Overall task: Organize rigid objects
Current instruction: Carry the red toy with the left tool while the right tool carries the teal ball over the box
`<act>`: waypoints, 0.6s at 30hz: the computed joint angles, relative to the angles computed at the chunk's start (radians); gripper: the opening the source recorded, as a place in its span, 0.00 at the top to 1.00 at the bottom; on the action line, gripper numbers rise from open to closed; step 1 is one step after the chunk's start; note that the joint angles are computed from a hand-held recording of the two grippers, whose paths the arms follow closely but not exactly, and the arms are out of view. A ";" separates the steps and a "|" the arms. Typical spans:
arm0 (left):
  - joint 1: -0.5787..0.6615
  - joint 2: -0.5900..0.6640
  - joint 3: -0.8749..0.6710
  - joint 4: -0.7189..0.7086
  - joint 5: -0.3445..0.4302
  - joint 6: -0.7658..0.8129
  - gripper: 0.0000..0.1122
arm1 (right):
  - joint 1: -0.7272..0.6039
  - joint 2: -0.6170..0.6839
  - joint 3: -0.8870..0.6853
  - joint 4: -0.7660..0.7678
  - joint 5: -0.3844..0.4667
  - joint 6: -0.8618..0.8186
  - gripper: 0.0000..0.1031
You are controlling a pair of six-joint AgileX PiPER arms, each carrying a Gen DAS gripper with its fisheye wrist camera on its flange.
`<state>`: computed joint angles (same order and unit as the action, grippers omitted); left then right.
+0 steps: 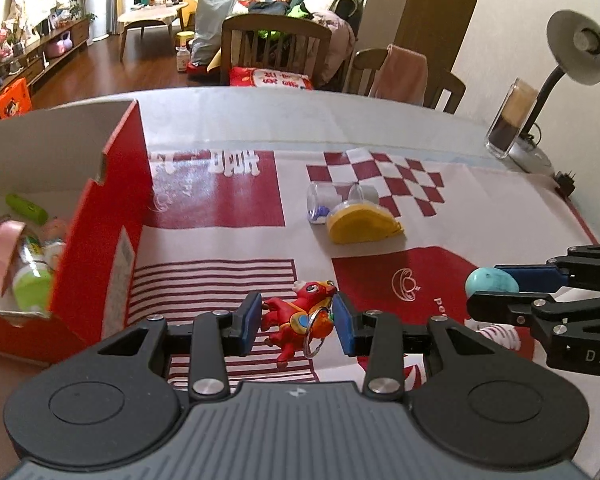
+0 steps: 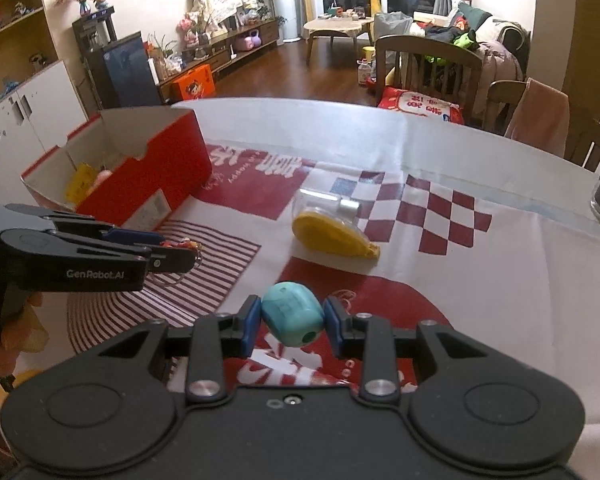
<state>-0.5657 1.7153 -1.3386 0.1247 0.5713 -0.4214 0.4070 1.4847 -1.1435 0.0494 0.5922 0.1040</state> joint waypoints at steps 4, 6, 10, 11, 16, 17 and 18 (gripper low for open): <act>0.028 -0.054 0.008 -0.046 0.014 0.065 0.66 | 0.063 -0.001 -0.047 -0.102 0.028 0.124 0.69; 0.049 -0.075 0.008 -0.076 0.023 0.105 0.66 | 0.095 0.007 -0.079 -0.143 0.048 0.178 0.69; 0.118 -0.115 0.005 -0.190 0.043 0.244 0.66 | 0.162 0.037 -0.155 -0.226 0.088 0.285 0.69; 0.135 -0.122 0.001 -0.221 0.053 0.284 0.66 | 0.178 0.046 -0.175 -0.244 0.098 0.309 0.68; 0.243 -0.165 0.005 -0.345 0.091 0.477 0.66 | 0.257 0.127 -0.307 -0.302 0.146 0.414 0.68; 0.263 -0.171 0.004 -0.364 0.102 0.507 0.66 | 0.271 0.143 -0.330 -0.309 0.152 0.430 0.68; 0.289 -0.177 0.006 -0.389 0.111 0.543 0.66 | 0.286 0.168 -0.366 -0.316 0.162 0.446 0.68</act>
<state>-0.2770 1.5381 -1.3330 -0.2642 0.6822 0.1220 0.6934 1.6526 -1.5093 -0.2663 0.7543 0.5497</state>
